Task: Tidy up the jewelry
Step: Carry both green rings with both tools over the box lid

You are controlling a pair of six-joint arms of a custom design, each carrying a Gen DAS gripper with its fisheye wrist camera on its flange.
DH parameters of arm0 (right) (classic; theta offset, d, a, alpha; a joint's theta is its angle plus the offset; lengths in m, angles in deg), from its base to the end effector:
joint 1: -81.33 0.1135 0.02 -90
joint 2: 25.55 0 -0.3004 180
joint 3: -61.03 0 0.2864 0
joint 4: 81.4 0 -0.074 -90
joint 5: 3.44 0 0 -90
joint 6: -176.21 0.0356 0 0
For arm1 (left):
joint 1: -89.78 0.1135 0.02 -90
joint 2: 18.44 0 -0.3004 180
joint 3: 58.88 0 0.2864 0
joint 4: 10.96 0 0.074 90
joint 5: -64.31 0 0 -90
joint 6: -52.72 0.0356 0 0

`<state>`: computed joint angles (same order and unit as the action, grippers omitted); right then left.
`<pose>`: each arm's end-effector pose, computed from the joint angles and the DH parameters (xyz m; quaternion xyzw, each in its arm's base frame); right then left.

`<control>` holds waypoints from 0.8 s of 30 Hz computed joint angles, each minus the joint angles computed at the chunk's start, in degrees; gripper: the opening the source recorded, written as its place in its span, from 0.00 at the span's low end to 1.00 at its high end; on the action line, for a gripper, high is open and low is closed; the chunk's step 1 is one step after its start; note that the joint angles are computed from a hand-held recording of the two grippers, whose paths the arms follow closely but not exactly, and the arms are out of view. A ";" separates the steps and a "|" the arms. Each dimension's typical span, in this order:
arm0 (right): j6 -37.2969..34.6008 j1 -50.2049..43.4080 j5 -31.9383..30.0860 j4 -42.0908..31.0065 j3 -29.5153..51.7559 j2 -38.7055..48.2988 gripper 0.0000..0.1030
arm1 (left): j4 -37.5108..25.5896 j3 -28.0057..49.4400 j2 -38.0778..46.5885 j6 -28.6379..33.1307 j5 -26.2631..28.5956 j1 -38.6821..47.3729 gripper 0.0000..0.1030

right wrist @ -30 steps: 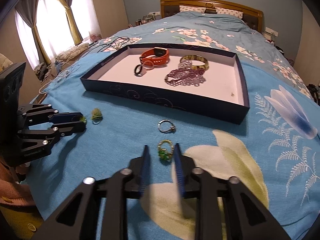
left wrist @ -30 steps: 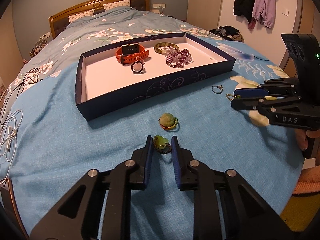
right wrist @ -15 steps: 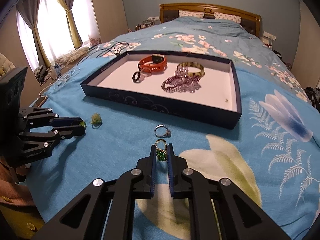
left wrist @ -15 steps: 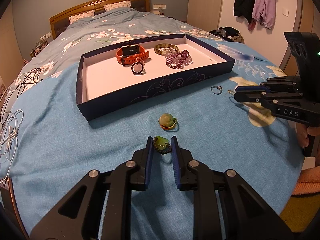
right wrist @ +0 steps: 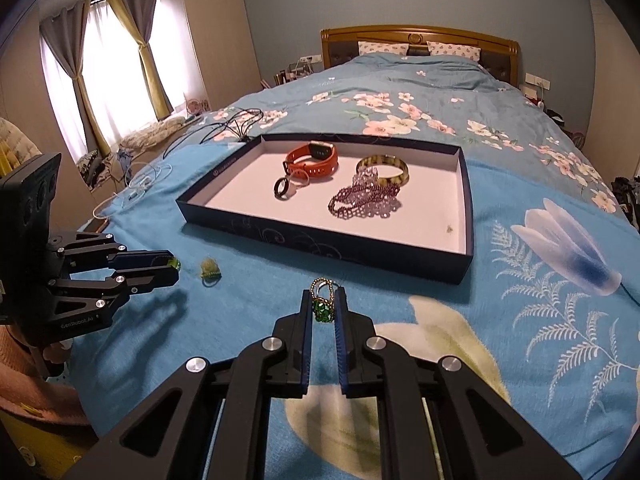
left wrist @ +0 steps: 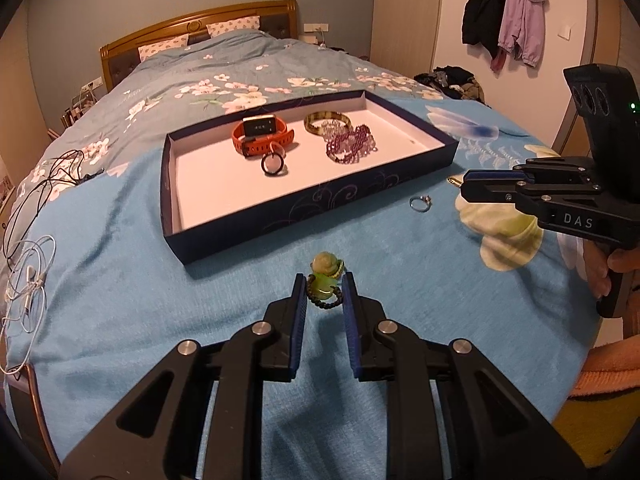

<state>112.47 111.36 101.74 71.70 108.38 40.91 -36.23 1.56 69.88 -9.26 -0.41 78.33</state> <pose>0.2176 0.1150 0.2172 0.0192 0.9202 0.0671 0.3851 0.3185 -0.0800 0.1949 0.3777 0.8480 -0.1610 0.3351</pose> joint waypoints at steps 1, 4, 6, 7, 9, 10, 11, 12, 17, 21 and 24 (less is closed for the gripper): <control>-0.07 0.09 0.18 0.17 0.01 -0.23 0.09 | 0.04 0.10 -0.11 -0.20 0.09 -0.06 0.18; -0.17 0.40 0.91 1.06 -0.30 -1.13 0.09 | 0.06 0.20 -0.67 -0.64 0.67 0.17 0.18; -0.36 0.26 1.11 1.40 -0.26 -1.57 0.09 | 0.22 0.19 -1.00 -0.94 0.97 0.24 0.18; -0.41 0.19 1.14 1.55 -0.09 -1.44 0.09 | 0.37 0.27 -1.20 -1.11 1.00 0.21 0.18; -0.52 0.08 1.28 1.80 0.03 -1.51 0.09 | 0.53 0.48 -1.47 -1.30 1.17 0.23 0.18; -0.68 -0.05 1.24 1.87 0.14 -1.54 0.09 | 0.69 0.44 -1.64 -1.38 1.37 0.31 0.18; -0.84 -0.15 1.19 1.98 0.23 -1.55 0.09 | 0.80 0.55 -1.80 -1.52 1.65 0.41 0.18; -1.00 -0.21 1.21 2.08 0.33 -1.55 0.09 | 0.95 0.55 -1.96 -1.72 1.74 0.39 0.18; -1.52 -0.44 1.27 2.47 0.77 -1.48 0.09 | 1.52 1.41 -2.28 -2.79 2.44 0.36 0.18; -2.29 -0.89 1.00 3.00 1.32 -0.94 0.09 | 2.07 2.40 -1.75 -3.34 2.40 -0.12 0.18; -2.99 -1.32 0.81 3.32 1.96 -0.28 0.09 | 2.37 3.01 -1.59 -3.78 2.48 -0.36 0.18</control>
